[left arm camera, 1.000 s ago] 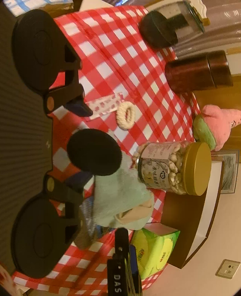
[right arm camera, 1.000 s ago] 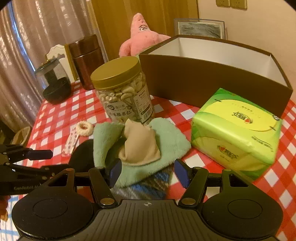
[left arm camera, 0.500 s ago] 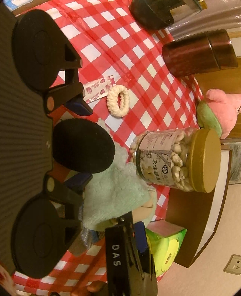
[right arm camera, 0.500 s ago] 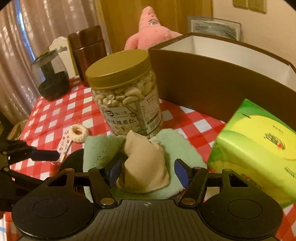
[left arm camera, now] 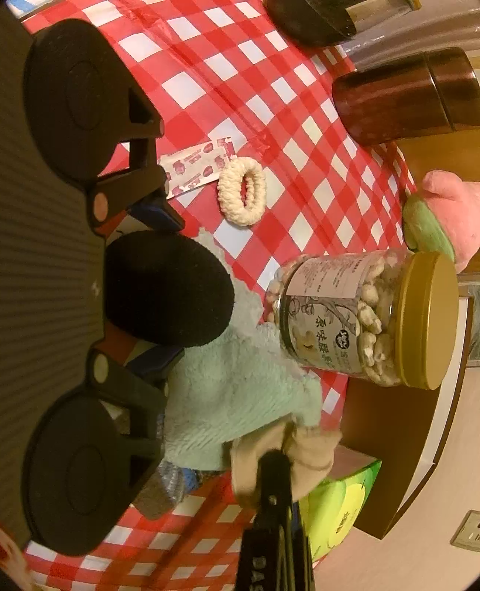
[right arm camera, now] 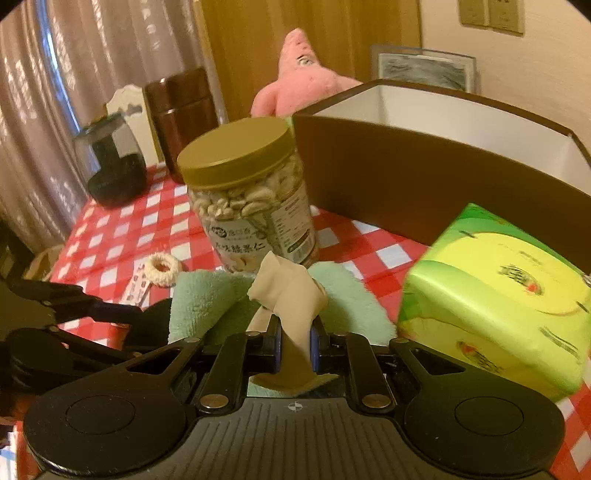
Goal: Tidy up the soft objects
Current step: 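Grasp the black foam disc with the left tool while the right tool grasps the beige stocking, then carry the black disc and beige stocking into the brown box and release both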
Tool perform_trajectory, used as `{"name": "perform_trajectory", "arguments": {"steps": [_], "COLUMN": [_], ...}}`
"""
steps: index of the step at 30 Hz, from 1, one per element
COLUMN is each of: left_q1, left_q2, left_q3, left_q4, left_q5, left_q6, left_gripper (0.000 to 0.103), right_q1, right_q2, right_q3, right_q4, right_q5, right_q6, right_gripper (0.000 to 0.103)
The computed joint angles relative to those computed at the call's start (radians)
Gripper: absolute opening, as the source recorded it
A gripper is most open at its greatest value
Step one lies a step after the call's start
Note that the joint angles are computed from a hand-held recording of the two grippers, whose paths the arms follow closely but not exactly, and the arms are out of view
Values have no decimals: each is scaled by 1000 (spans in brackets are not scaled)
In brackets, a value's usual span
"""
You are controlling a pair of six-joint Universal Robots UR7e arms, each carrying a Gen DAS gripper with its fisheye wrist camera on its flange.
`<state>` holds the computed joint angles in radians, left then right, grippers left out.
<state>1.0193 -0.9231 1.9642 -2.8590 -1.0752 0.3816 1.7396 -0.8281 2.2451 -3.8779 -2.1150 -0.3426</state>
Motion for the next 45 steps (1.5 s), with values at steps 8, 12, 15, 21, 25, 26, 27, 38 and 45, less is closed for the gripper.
{"name": "perform_trajectory", "arguments": {"steps": [8,12,15,21,25,26,27,38,45], "left_q1": [-6,-17,-30,-74,-109,-118,-127,-194,-217], "left_q2": [-33,-76,-110,-167,-185,-186,-187,-77,92], "left_q3": [27,55,72,99,106,107,108,-5,-188], "left_q4": [-14,-13,5,40,52,50,48,-1,-11], "left_q5": [-7,-5,-3,-6,-24,-28,-34,-79,-48], "left_q6": [21,6,-12,-37,-39,-37,-34,-53,-82], "left_gripper": [56,56,56,56,56,56,56,56,56], "right_q1": [23,37,49,97,131,136,143,144,59], "right_q2": [-55,-72,-83,-111,-139,-146,-154,-266,-335], "right_q3": [79,112,135,163,179,182,188,174,96], "right_q4": [-14,-13,-16,4,34,37,42,78,102], "right_q5": [-15,-34,-43,-88,-121,-124,-130,-146,-88], "right_q6": [83,109,133,181,231,239,251,234,139], "right_gripper": [15,15,15,15,15,15,15,15,15]}}
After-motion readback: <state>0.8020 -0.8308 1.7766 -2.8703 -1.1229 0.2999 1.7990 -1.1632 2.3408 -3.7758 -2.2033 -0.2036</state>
